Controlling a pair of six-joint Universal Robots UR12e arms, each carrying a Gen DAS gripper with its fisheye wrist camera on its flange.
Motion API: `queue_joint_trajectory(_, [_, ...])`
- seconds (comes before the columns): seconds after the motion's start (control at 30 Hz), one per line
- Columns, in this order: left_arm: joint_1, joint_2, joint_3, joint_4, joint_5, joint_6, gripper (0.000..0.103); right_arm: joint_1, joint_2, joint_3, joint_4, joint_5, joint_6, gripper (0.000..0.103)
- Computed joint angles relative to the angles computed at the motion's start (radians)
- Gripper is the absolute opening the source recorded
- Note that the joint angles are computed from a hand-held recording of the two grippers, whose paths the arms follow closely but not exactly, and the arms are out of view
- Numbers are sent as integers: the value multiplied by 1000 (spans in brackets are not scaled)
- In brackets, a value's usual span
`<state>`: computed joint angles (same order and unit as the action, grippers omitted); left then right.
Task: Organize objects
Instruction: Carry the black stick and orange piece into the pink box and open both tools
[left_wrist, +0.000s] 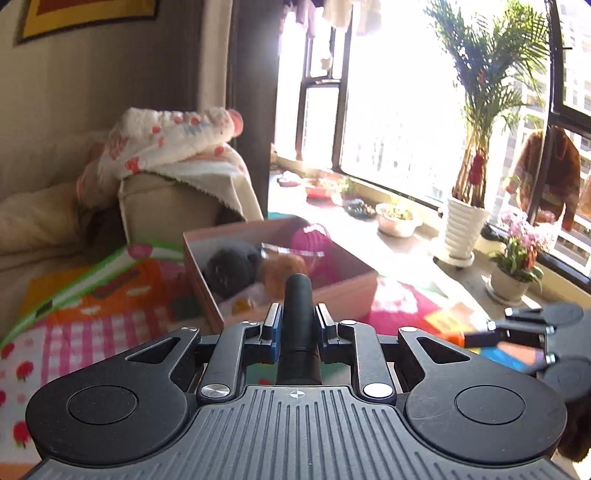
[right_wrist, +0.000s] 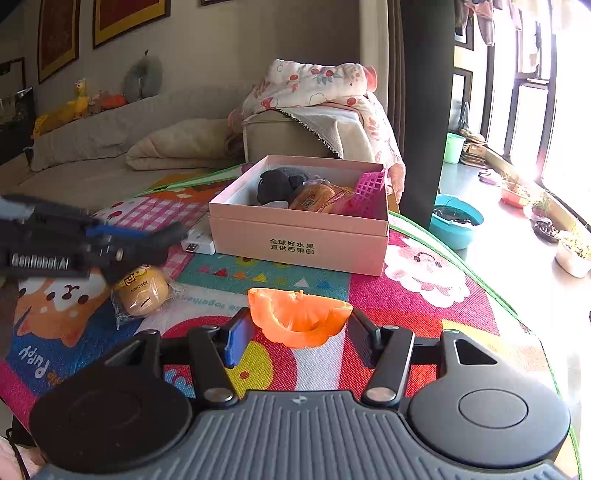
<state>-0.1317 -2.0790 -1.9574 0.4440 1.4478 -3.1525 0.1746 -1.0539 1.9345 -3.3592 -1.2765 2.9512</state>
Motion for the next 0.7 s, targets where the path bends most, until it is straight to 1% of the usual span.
queue_joint_trajectory(0.03, [-1, -27, 40, 46, 17, -42, 22, 0, 3, -3, 3, -1, 3, 57])
queue_joint_trajectory(0.07, [1, -48, 70, 70, 19, -77, 22, 0, 6, -7, 8, -3, 8, 57])
queue_joint_trajectory(0.1, [7, -74, 112, 74, 6, -119, 22, 1, 10, -11, 16, -6, 16, 57])
queue_joint_trajectory(0.13, [14, -93, 148, 36, -15, -156, 22, 2, 13, -17, 27, -10, 23, 57])
queue_joint_trajectory(0.17, [17, -103, 173, -15, -20, -188, 22, 2, 16, -21, 37, -17, 34, 57])
queue_joint_trajectory(0.2, [18, -115, 199, -76, -10, -236, 22, 3, 18, -24, 45, -24, 42, 57])
queue_joint_trajectory(0.23, [21, -128, 213, -102, -6, -268, 22, 3, 19, -26, 49, -31, 46, 57])
queue_joint_trajectory(0.33, [27, -147, 213, -66, 0, -291, 22, 2, 19, -26, 48, -45, 44, 57])
queue_joint_trajectory(0.43, [49, -131, 176, -55, -46, -312, 22, 2, 25, -40, 57, -59, 50, 57])
queue_joint_trajectory(0.57, [60, -87, 92, -66, -60, -273, 22, 10, 37, -74, 61, -65, 42, 57])
queue_joint_trajectory(0.6, [62, -79, 76, -68, -71, -267, 22, 13, 43, -88, 49, -70, 39, 57])
queue_joint_trajectory(0.7, [75, -60, 28, -47, -143, -269, 22, 18, 62, -151, 30, -72, 54, 57])
